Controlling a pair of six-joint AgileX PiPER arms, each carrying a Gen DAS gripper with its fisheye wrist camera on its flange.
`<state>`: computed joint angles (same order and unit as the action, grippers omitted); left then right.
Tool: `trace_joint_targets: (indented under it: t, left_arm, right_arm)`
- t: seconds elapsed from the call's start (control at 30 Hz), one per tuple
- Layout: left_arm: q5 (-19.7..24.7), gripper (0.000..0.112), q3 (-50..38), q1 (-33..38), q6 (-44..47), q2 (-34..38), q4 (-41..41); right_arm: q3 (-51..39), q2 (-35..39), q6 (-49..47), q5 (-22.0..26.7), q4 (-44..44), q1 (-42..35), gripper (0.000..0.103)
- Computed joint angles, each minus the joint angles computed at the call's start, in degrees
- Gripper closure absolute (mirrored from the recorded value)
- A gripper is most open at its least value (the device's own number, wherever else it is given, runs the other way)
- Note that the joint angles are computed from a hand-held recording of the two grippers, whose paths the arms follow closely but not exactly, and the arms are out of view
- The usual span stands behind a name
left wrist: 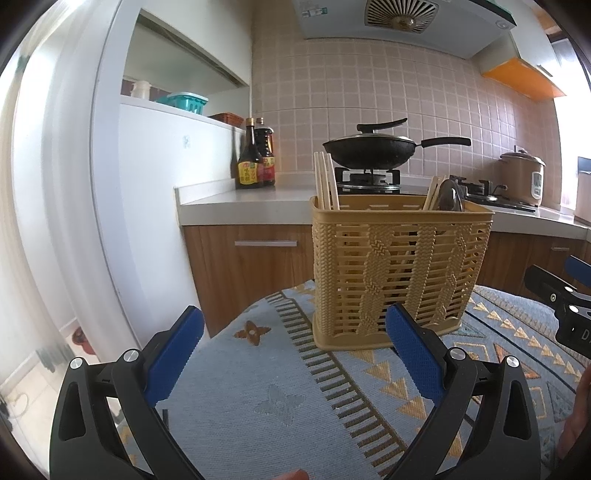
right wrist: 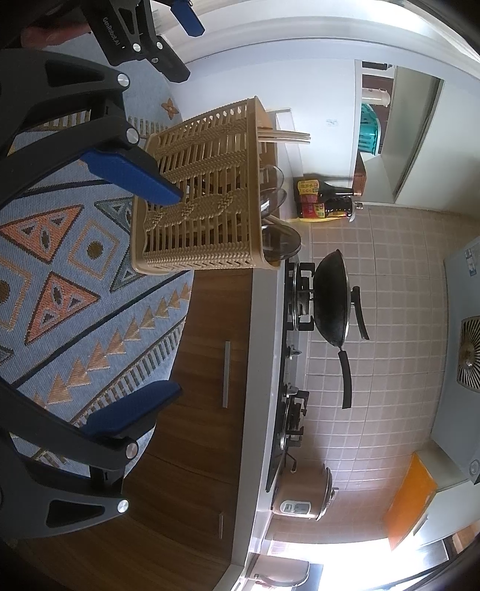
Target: Organize utensils
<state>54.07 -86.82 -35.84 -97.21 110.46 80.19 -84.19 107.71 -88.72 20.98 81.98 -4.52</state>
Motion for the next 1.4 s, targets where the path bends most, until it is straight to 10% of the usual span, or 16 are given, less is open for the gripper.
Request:
trace_joint_targets:
  t: [1.4]
  left_arm:
    - [0.9, 0.017, -2.2, -0.7, 3.5, 1.2, -1.2]
  right_arm:
    - [-1.2, 0.6, 3.6, 0.9, -3.7, 0.1, 0.012]
